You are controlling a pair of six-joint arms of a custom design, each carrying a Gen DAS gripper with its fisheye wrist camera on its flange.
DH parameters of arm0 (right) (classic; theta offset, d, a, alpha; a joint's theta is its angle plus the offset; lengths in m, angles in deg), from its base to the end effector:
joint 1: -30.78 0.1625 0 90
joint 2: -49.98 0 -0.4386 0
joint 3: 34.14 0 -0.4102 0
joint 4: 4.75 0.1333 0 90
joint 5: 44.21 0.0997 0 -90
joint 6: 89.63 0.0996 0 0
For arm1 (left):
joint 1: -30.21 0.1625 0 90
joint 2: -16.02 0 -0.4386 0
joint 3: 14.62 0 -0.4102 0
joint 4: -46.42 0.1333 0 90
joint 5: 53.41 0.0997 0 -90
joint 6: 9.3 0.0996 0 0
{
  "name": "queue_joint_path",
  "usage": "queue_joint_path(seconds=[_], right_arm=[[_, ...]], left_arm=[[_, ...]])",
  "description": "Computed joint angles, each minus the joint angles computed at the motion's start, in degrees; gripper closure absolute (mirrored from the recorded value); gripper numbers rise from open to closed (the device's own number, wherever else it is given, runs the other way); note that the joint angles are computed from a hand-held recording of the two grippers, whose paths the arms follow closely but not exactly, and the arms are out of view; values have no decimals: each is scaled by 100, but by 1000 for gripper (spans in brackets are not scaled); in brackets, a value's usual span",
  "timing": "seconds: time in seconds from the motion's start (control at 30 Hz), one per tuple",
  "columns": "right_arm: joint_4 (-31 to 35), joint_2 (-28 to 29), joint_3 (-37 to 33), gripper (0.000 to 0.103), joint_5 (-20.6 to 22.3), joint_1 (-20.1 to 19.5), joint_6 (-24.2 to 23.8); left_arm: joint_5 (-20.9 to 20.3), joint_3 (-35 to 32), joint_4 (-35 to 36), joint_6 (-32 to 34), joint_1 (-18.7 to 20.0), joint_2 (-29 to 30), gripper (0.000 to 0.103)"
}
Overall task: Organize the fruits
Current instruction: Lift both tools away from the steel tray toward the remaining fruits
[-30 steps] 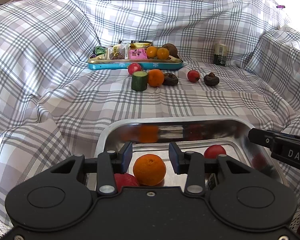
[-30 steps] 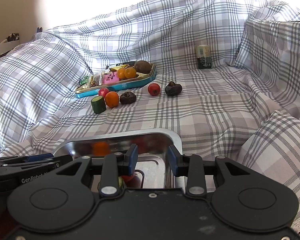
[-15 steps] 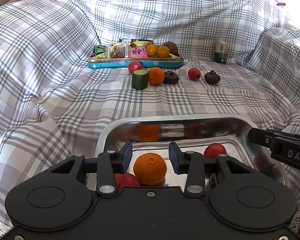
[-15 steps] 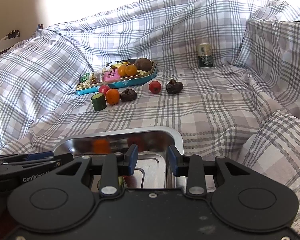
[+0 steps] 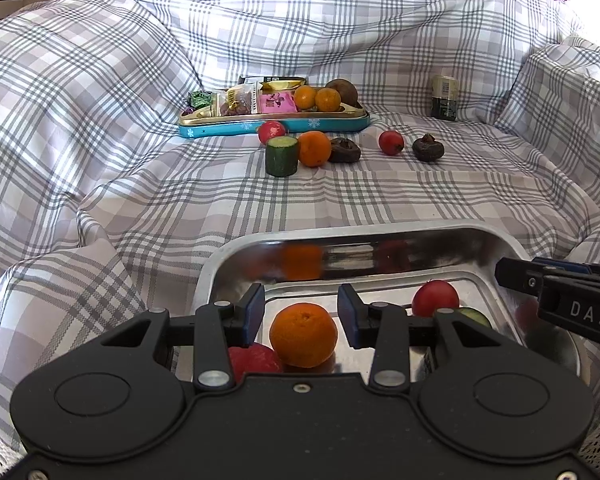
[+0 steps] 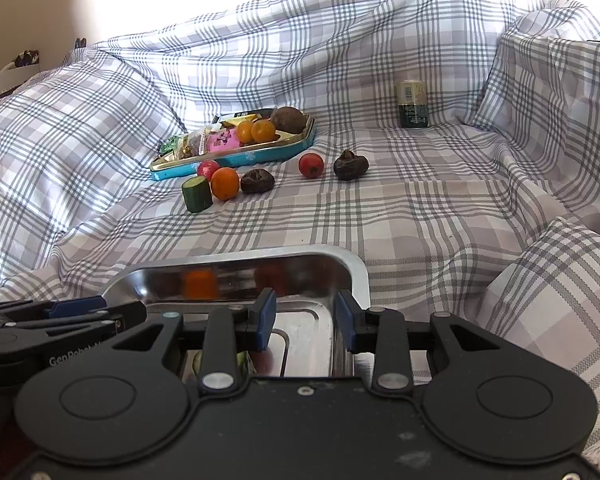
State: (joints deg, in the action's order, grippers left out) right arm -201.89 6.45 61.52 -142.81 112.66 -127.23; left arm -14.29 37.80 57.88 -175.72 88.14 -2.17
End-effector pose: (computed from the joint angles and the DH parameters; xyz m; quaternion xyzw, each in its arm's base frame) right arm 0.0173 -0.7173 0.1660 0.1916 -0.8642 0.3985 0.2402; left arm -0.2083 -0.7290 -0.0459 0.1751 0.8337 -0.4000 0.3380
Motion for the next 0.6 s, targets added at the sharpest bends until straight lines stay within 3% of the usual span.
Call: queue_joint_path(seconds=[0.6], right_arm=[[67, 40, -46, 64, -214, 48, -99]], left_arm=[[-98, -88, 105, -1, -6, 53, 54]])
